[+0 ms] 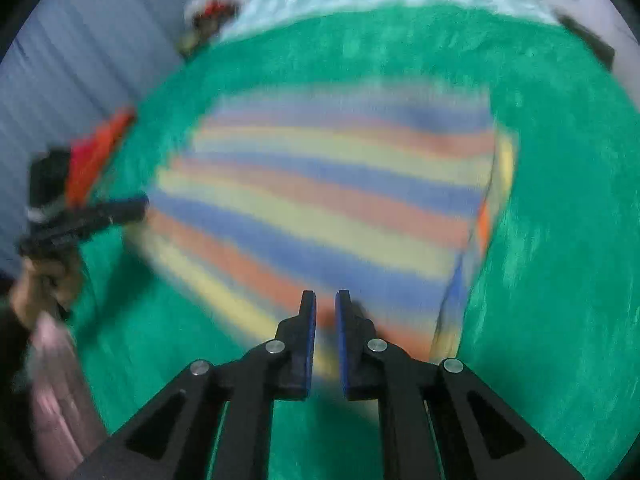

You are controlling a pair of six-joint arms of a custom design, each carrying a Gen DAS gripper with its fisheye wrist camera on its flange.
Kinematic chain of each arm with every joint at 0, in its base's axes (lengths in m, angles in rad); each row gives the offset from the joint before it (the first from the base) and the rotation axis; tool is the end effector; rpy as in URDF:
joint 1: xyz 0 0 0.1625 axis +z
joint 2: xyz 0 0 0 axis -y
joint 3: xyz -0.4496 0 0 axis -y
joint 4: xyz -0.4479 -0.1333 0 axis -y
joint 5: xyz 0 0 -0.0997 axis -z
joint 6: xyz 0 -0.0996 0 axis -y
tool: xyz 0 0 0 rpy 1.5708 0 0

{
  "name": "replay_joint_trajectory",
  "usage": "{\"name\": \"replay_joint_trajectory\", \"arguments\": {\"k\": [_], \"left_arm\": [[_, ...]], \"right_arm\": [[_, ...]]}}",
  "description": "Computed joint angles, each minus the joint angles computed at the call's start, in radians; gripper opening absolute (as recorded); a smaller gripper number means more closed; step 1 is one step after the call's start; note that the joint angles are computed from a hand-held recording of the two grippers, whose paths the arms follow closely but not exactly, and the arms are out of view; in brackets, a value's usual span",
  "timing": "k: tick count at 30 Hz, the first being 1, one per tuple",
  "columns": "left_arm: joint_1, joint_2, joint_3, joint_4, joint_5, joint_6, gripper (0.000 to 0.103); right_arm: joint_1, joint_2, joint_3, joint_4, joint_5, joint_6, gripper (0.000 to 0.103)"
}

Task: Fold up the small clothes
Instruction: 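Release the hem and withdraw both tools from the folded sweater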

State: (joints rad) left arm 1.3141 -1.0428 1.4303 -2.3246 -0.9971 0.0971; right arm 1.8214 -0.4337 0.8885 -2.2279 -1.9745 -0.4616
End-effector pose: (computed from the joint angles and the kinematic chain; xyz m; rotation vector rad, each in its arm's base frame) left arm -0.0128 -0.7868 0.3392 0.3116 2.5349 -0.5308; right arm 0.3210 -0.8741 0.0850 0.8926 -2.5614 0.2153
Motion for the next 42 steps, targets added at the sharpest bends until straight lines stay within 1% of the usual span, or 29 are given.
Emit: {"name": "replay_joint_trajectory", "arguments": {"k": [1,2,3,4,6,7,8,9,10,11,12,13,14,15,17,19,21,23,24,26,28,30,32,34,35,42], "left_arm": [[0.006,-0.004,0.012,0.028,0.017,-0.026,0.025],[0.011,-0.023,0.033,0.015,-0.001,-0.031,0.024],[0.015,-0.035,0.058,-0.027,-0.005,-0.033,0.021],[0.011,-0.041,0.065,-0.028,0.015,-0.046,0.02],[-0.005,-0.057,0.083,-0.009,0.056,-0.056,0.019],[-0.016,-0.066,0.094,0.008,0.076,-0.078,0.021],[-0.019,-0.082,0.112,0.017,0.09,-0.096,0.03],[-0.034,-0.099,0.14,0.012,0.114,-0.128,0.049],[-0.05,-0.113,0.172,-0.016,0.129,-0.142,0.061],[-0.072,-0.138,0.223,-0.064,0.15,-0.151,0.079],[-0.091,-0.154,0.268,-0.12,0.179,-0.152,0.089],[-0.107,-0.164,0.304,-0.164,0.209,-0.152,0.091],[-0.122,-0.174,0.33,-0.185,0.231,-0.155,0.091],[-0.136,-0.176,0.345,-0.191,0.252,-0.164,0.091],[-0.162,-0.186,0.379,-0.2,0.29,-0.182,0.092],[-0.186,-0.202,0.413,-0.217,0.32,-0.196,0.092],[-0.206,-0.22,0.442,-0.23,0.341,-0.206,0.092],[-0.221,-0.225,0.455,-0.246,0.352,-0.201,0.092],[-0.226,-0.224,0.46,-0.256,0.357,-0.196,0.092],[-0.237,-0.226,0.474,-0.267,0.371,-0.192,0.092],[-0.249,-0.227,0.486,-0.275,0.384,-0.196,0.092],[-0.257,-0.23,0.495,-0.277,0.389,-0.204,0.092],[-0.266,-0.235,0.507,-0.28,0.399,-0.214,0.092],[-0.274,-0.239,0.519,-0.288,0.41,-0.219,0.092],[-0.277,-0.241,0.525,-0.291,0.413,-0.223,0.092],[-0.29,-0.248,0.554,-0.29,0.432,-0.247,0.092]], "right_arm": [[-0.012,-0.019,0.056,-0.011,-0.054,0.017,0.01],[-0.015,-0.034,0.094,-0.048,-0.066,0.037,0.006],[-0.028,-0.072,0.157,-0.109,-0.036,0.052,0.006],[-0.036,-0.088,0.183,-0.129,-0.019,0.076,0.005],[-0.035,-0.105,0.205,-0.135,-0.03,0.103,0.005],[-0.033,-0.108,0.217,-0.151,-0.041,0.09,0.005],[-0.03,-0.12,0.241,-0.161,-0.063,0.086,0.005],[-0.026,-0.123,0.251,-0.168,-0.079,0.092,0.005],[-0.022,-0.129,0.271,-0.197,-0.09,0.099,0.01],[-0.014,-0.145,0.301,-0.222,-0.106,0.124,0.017],[-0.016,-0.165,0.34,-0.263,-0.105,0.123,0.023],[-0.014,-0.191,0.388,-0.311,-0.095,0.13,0.037],[-0.014,-0.215,0.424,-0.334,-0.075,0.138,0.05],[-0.014,-0.248,0.482,-0.389,-0.059,0.145,0.053],[-0.013,-0.295,0.573,-0.479,-0.043,0.162,0.055],[-0.014,-0.329,0.636,-0.53,-0.027,0.165,0.055],[-0.012,-0.351,0.696,-0.594,-0.034,0.17,0.056],[-0.009,-0.359,0.741,-0.655,-0.056,0.138,0.056],[-0.002,-0.356,0.747,-0.657,-0.079,0.146,0.056],[0.006,-0.358,0.758,-0.665,-0.098,0.147,0.056],[0.012,-0.352,0.767,-0.684,-0.127,0.125,0.056],[0.016,-0.351,0.777,-0.708,-0.14,0.101,0.056],[0.016,-0.356,0.789,-0.723,-0.131,0.094,0.056],[0.018,-0.355,0.802,-0.762,-0.136,0.086,0.056],[0.018,-0.356,0.802,-0.756,-0.139,0.095,0.056],[0.014,-0.37,0.83,-0.784,-0.138,0.084,0.056]]}}
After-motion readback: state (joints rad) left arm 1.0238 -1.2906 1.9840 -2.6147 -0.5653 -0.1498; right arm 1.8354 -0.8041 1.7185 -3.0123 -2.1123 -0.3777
